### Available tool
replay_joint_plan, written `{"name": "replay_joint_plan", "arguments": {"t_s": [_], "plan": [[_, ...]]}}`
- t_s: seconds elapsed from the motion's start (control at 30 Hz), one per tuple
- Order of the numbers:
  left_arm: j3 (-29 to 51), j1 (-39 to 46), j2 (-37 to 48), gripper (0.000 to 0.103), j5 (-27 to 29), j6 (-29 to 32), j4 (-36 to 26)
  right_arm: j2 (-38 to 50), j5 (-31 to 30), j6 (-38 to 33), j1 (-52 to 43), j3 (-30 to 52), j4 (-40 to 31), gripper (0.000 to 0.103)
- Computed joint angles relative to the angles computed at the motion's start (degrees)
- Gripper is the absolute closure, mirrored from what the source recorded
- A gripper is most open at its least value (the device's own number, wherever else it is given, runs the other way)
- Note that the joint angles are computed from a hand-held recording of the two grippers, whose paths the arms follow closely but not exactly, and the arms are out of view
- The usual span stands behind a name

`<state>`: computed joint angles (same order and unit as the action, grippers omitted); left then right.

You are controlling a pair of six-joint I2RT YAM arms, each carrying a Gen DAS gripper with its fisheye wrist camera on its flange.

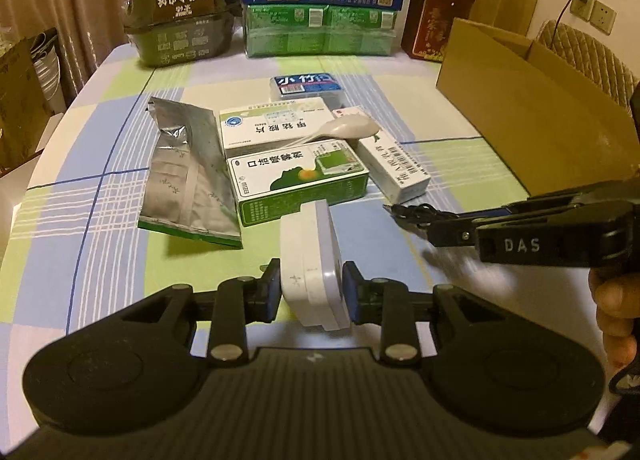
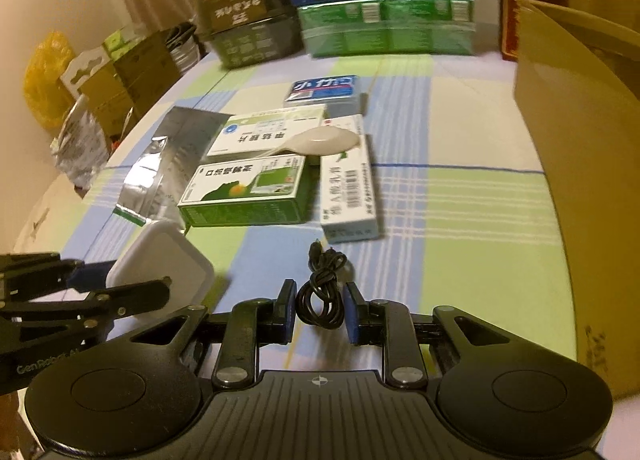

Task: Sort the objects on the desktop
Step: 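Carry the night light and cable into the cardboard box and open both tools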

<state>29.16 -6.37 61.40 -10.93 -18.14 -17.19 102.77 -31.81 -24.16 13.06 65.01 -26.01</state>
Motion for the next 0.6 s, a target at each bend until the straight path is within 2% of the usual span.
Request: {"name": "replay_joint_plan", "arguments": {"t_s": [0.2,0.6], "plan": [[-0.01,-4.84,-2.67,0.077,-2.82,-2.62,-1.67,-3.04,-2.68,-0.29,-2.62,-1.48,-1.36,0.082],[1.77,-11.04,-4.37,0.077,-7.84,-5.5,-1.8,-11.9,-7.06,1.61,-6.74,-7.66,6.39,0.082]]}}
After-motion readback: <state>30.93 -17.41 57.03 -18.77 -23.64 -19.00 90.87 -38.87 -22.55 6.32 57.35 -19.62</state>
